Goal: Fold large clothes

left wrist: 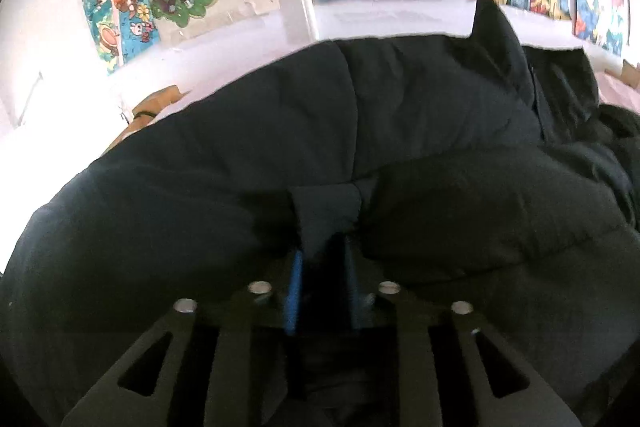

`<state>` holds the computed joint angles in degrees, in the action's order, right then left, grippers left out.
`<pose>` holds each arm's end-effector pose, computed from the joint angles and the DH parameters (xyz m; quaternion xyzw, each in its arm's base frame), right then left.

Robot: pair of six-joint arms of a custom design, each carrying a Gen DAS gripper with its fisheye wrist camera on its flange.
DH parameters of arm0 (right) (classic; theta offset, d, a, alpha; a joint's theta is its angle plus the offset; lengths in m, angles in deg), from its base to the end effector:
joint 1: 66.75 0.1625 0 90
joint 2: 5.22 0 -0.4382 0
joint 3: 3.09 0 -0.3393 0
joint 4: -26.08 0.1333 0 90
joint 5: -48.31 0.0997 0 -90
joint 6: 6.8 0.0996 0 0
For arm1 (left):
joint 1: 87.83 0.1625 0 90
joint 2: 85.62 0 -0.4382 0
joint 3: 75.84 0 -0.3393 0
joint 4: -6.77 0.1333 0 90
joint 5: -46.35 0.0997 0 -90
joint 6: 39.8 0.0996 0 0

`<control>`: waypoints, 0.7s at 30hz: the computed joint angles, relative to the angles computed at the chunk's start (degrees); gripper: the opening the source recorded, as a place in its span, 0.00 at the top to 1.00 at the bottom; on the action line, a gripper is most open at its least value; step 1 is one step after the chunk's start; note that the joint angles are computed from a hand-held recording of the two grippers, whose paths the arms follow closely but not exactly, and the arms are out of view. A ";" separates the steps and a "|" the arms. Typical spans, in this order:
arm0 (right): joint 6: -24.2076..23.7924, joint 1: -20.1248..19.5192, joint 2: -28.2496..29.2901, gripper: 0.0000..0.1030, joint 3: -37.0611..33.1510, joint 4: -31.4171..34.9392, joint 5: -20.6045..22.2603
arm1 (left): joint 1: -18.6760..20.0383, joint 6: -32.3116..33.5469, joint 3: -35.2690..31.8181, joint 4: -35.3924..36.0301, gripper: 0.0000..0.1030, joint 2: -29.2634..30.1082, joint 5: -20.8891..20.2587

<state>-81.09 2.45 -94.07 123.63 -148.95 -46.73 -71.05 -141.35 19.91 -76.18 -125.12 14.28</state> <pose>-0.0317 -0.4342 0.3980 0.3963 -0.8256 0.2400 0.3221 -0.4390 -0.3598 0.0463 0.0641 0.7843 -0.3909 0.4774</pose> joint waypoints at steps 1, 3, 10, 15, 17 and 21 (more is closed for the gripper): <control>-0.16 -0.27 -0.24 0.11 0.35 -0.42 0.51 | -0.61 -0.89 0.38 0.15 0.66 -0.57 -0.18; -0.20 -0.45 -0.77 0.08 0.77 -0.73 1.07 | -1.90 -3.12 0.64 1.21 0.48 -1.41 -0.71; 1.10 0.23 -3.62 0.08 0.99 0.13 4.02 | -9.74 -12.57 6.72 2.70 0.24 -8.22 -2.37; 4.39 4.31 -6.94 0.08 0.61 7.65 4.92 | -16.01 -26.91 10.52 9.28 0.19 -12.93 -8.36; 6.97 7.64 -7.97 0.08 0.24 12.65 4.43 | -19.14 -35.43 13.05 11.26 0.19 -15.95 -12.10; 10.48 14.32 -8.35 0.07 2.58 16.46 2.65 | -24.59 -49.92 17.78 12.72 0.14 -21.13 -16.30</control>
